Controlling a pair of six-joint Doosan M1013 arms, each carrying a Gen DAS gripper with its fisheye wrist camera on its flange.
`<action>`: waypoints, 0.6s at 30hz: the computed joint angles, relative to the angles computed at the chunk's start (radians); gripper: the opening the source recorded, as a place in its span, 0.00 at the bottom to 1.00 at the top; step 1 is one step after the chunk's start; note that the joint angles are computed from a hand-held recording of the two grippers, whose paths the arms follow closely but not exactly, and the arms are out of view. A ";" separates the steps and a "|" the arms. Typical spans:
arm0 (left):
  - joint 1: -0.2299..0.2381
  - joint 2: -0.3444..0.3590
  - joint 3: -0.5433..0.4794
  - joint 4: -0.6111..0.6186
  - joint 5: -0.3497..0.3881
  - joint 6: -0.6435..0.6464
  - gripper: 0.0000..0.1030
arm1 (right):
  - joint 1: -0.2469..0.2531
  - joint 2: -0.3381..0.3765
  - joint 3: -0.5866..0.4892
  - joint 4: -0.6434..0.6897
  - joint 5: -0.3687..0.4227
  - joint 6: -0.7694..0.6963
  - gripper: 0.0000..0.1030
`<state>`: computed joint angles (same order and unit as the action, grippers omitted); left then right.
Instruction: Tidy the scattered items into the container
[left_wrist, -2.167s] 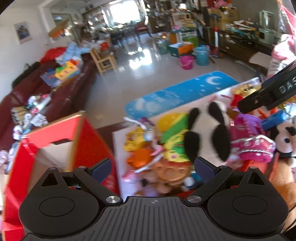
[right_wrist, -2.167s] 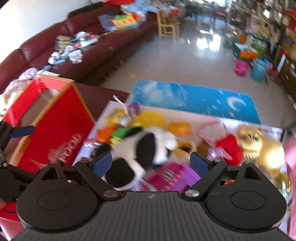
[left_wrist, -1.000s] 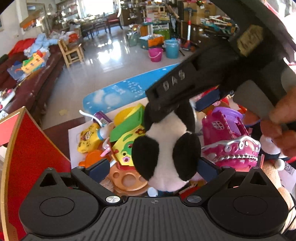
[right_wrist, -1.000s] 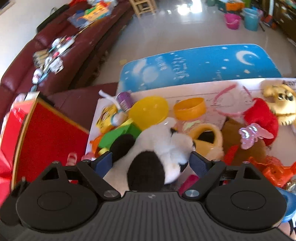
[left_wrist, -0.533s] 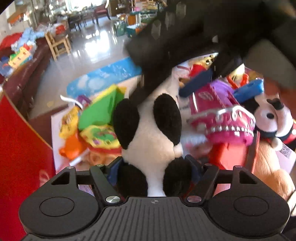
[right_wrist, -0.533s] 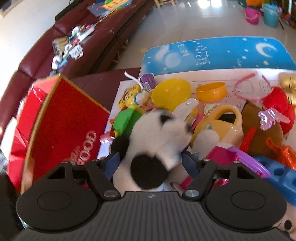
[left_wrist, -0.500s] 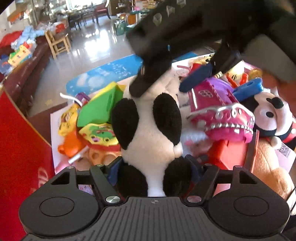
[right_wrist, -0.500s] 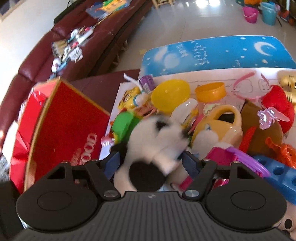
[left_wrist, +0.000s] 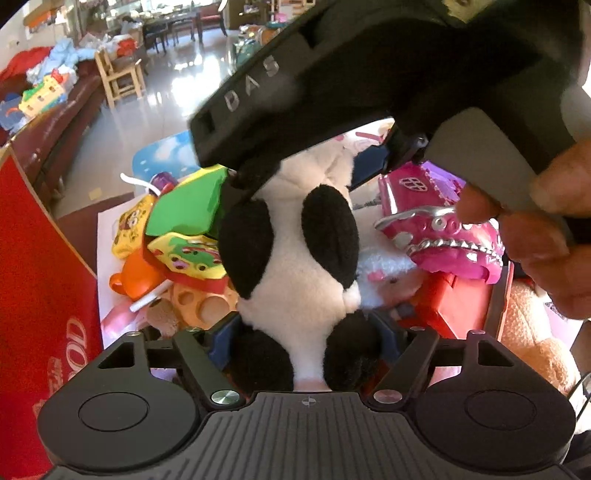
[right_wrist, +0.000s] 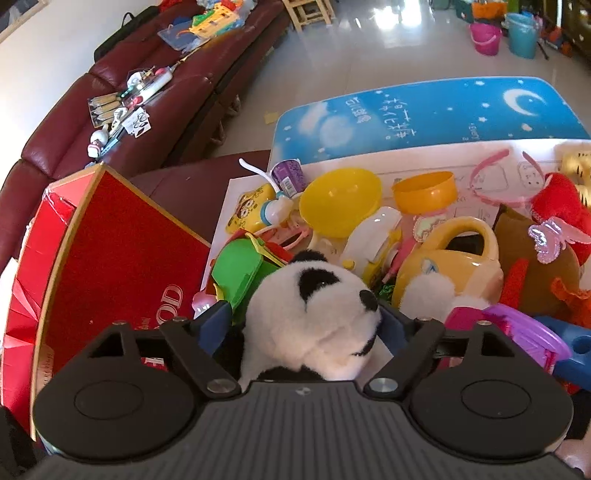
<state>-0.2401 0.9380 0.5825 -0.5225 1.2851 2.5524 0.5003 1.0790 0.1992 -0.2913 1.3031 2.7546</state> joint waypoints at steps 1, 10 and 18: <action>-0.001 -0.003 0.006 0.006 -0.005 -0.002 0.86 | 0.002 0.003 -0.005 -0.009 0.003 -0.011 0.70; 0.000 0.002 0.006 0.018 0.004 -0.020 0.76 | 0.009 -0.033 0.068 -0.034 -0.028 0.003 0.72; 0.002 -0.025 0.055 0.002 -0.025 0.014 0.74 | -0.010 -0.123 0.242 0.013 -0.168 0.153 0.75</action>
<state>-0.2384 0.9134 0.6373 -0.5205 1.2598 2.5663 0.4902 0.9564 0.4415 -0.2787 1.1355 2.9074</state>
